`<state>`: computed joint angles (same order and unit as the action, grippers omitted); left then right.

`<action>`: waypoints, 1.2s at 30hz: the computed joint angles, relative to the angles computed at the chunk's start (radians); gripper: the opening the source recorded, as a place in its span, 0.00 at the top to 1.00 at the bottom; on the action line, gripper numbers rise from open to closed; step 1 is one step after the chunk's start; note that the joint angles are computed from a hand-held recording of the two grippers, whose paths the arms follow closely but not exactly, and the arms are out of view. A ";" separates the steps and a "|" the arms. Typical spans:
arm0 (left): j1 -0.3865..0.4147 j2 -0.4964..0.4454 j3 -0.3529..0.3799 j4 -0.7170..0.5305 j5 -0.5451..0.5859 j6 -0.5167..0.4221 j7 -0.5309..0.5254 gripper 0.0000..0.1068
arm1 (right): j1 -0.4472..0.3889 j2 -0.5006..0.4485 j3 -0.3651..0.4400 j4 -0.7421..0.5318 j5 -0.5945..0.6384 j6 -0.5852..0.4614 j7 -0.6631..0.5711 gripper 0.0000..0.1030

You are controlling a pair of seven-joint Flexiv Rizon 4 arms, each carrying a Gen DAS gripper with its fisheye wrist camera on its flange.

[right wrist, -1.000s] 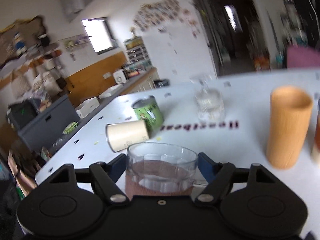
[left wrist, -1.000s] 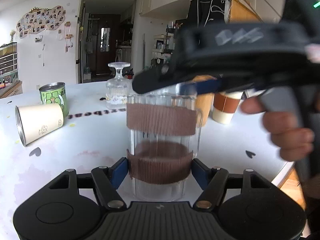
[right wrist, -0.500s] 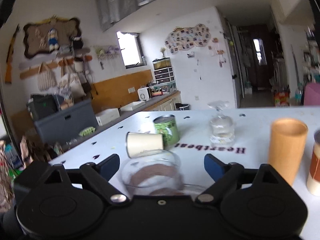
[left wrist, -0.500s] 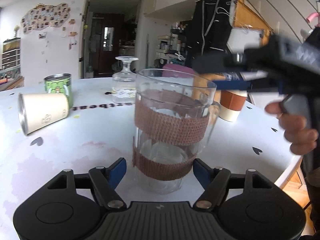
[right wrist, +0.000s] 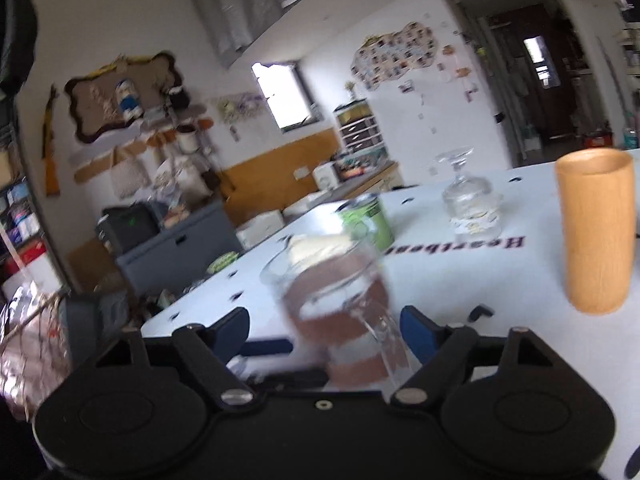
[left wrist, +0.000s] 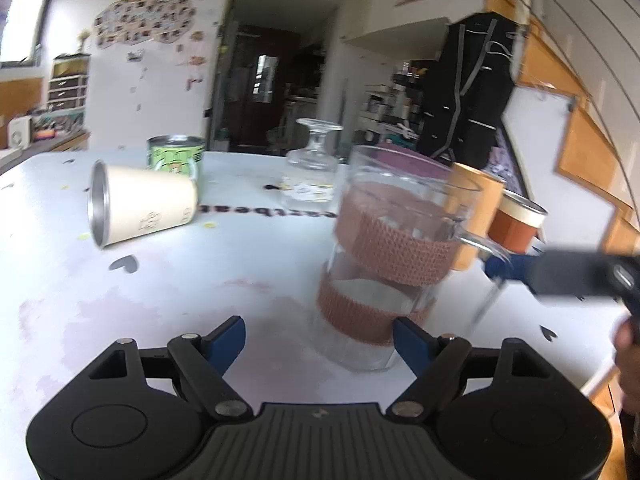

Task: Flip cup upright
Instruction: 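Lower the upright glass mug onto the table beside the wooden cup and open the left tool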

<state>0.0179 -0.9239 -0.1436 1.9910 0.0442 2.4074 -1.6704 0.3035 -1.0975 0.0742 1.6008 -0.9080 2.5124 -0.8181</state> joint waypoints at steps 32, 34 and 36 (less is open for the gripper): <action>-0.023 0.006 0.043 0.047 -0.063 0.072 -0.010 0.23 | 0.548 -0.075 -0.357 -0.299 1.294 -0.444 -0.709 0.27; -0.030 0.011 0.046 0.049 -0.072 0.080 0.000 0.23 | 0.566 -0.091 -0.411 -0.331 1.326 -0.490 -0.684 0.27; -0.044 0.017 0.052 0.051 -0.090 0.089 0.013 0.23 | 0.574 -0.106 -0.446 -0.346 1.330 -0.509 -0.654 0.27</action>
<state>-0.0256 -0.9069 -0.0911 2.0415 -0.0455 2.4960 -1.6573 0.8780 -1.2038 -0.3722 1.2550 0.4222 2.0034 -1.4717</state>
